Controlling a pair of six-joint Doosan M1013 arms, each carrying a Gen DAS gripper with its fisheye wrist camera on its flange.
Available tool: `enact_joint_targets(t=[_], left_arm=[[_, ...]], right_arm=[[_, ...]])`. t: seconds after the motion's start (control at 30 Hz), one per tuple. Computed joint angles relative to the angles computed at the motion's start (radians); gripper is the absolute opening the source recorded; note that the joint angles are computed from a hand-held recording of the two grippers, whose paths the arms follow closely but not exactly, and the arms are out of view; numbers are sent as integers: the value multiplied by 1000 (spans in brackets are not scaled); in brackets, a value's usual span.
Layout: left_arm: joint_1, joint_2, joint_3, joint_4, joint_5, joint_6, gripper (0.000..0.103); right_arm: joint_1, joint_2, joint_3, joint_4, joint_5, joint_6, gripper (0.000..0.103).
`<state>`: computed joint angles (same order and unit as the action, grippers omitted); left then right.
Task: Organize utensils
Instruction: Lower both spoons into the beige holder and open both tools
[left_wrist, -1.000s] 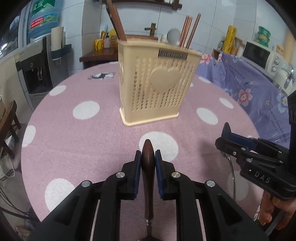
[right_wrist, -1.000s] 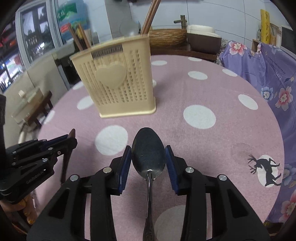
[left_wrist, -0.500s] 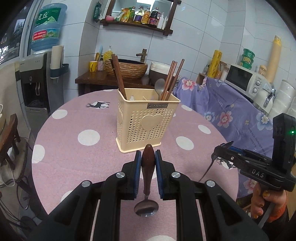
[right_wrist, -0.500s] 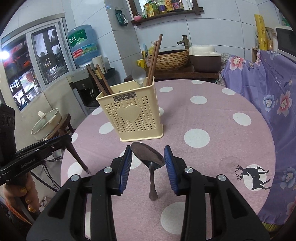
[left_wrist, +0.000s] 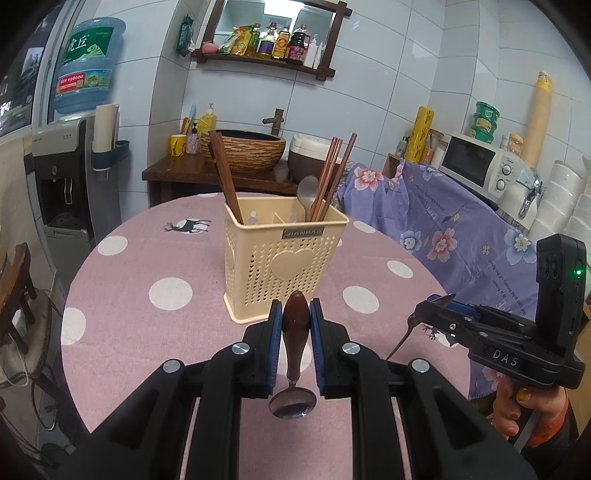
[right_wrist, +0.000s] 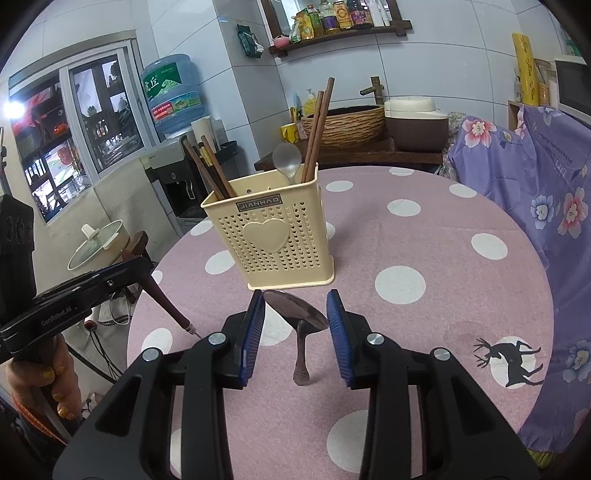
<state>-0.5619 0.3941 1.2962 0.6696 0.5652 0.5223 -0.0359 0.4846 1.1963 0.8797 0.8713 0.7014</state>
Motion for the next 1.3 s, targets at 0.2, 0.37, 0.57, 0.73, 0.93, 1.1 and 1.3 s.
enact_joint_targets(t=[0.2,0.37,0.57,0.73,0.93,1.1,1.3], left_arm=[[3,13,-53,54,2,21,16],[20,26,-143,75,-12,69,16],[27,88,-312,202,63,45,16],[39,142,-388,199,115,57,16],[57,188,-390,144,160,35,16],[65,191,-346,74,144,37,16],[56,186,-304,121,139,-2,16]], right_arm=[[11,35,-93,5,49,2,35],[20,75,-236,54,79,15,35],[54,140,-431,14,18,79,35],[85,180,-484,-86,-22,125,35],[109,189,-413,-165,-87,123,35],[112,185,-360,-179,-109,110,35],[112,201,-350,-220,-99,140,35]])
